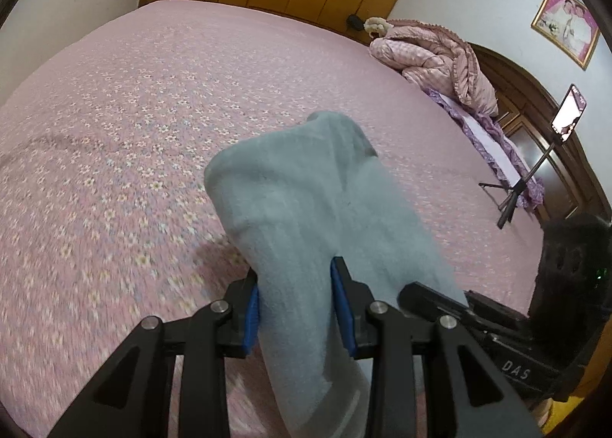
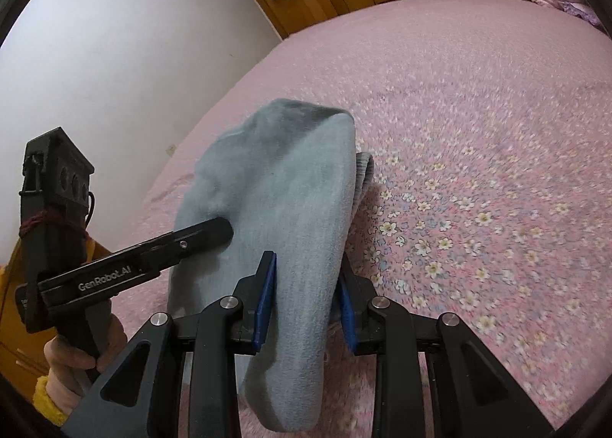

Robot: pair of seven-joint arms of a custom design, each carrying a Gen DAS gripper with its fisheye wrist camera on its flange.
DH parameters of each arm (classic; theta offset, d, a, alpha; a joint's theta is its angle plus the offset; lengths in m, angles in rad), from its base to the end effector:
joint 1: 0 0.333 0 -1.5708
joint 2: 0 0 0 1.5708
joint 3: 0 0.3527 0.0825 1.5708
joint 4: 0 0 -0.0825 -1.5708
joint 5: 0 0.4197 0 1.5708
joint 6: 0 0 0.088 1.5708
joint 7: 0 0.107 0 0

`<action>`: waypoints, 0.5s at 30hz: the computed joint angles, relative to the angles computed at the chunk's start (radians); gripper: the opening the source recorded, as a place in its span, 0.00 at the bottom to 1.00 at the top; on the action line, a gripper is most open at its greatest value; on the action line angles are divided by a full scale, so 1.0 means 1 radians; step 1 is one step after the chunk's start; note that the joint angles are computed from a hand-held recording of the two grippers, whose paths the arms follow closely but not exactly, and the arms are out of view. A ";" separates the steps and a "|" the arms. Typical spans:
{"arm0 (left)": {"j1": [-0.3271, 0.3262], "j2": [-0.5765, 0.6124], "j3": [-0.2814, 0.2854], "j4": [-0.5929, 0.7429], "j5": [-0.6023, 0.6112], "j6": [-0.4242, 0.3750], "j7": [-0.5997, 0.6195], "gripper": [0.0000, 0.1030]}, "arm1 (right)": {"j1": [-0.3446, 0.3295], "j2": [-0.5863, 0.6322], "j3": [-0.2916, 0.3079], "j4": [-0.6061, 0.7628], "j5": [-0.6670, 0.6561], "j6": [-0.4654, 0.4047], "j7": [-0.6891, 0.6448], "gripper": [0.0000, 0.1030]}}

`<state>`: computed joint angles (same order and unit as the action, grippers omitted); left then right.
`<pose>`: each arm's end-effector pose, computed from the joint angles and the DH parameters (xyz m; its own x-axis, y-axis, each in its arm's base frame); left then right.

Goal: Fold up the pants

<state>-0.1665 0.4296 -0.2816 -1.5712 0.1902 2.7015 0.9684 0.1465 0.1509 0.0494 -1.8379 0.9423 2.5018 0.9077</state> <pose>0.7087 -0.3047 0.5049 -0.0303 -0.9455 0.3242 -0.8007 -0.1711 -0.5741 0.6681 0.1252 0.5218 0.3581 -0.8051 -0.4728 -0.7979 -0.0009 -0.6028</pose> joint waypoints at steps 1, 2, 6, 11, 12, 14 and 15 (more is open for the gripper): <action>0.006 0.016 -0.002 0.012 -0.002 -0.006 0.014 0.34 | 0.006 0.006 0.000 0.002 -0.013 0.007 0.018 0.30; 0.010 0.027 -0.004 0.019 -0.005 -0.012 0.024 0.35 | 0.008 0.015 0.001 0.005 -0.017 0.014 0.025 0.30; 0.032 0.060 -0.016 0.022 -0.033 0.007 0.048 0.45 | 0.002 0.028 0.005 0.002 -0.004 0.018 0.006 0.32; 0.019 0.021 0.006 -0.014 -0.022 0.009 -0.007 0.49 | -0.013 -0.020 -0.004 -0.030 -0.003 -0.016 0.000 0.32; 0.001 -0.002 0.027 -0.033 0.004 0.013 -0.046 0.48 | -0.011 -0.032 -0.007 -0.042 -0.002 0.007 -0.013 0.32; -0.030 -0.051 0.061 -0.078 0.064 0.019 -0.116 0.47 | -0.008 -0.068 -0.010 -0.075 0.006 0.049 -0.048 0.32; -0.046 -0.077 0.074 -0.102 0.099 0.023 -0.150 0.47 | -0.008 -0.088 -0.012 -0.092 0.016 0.060 -0.073 0.32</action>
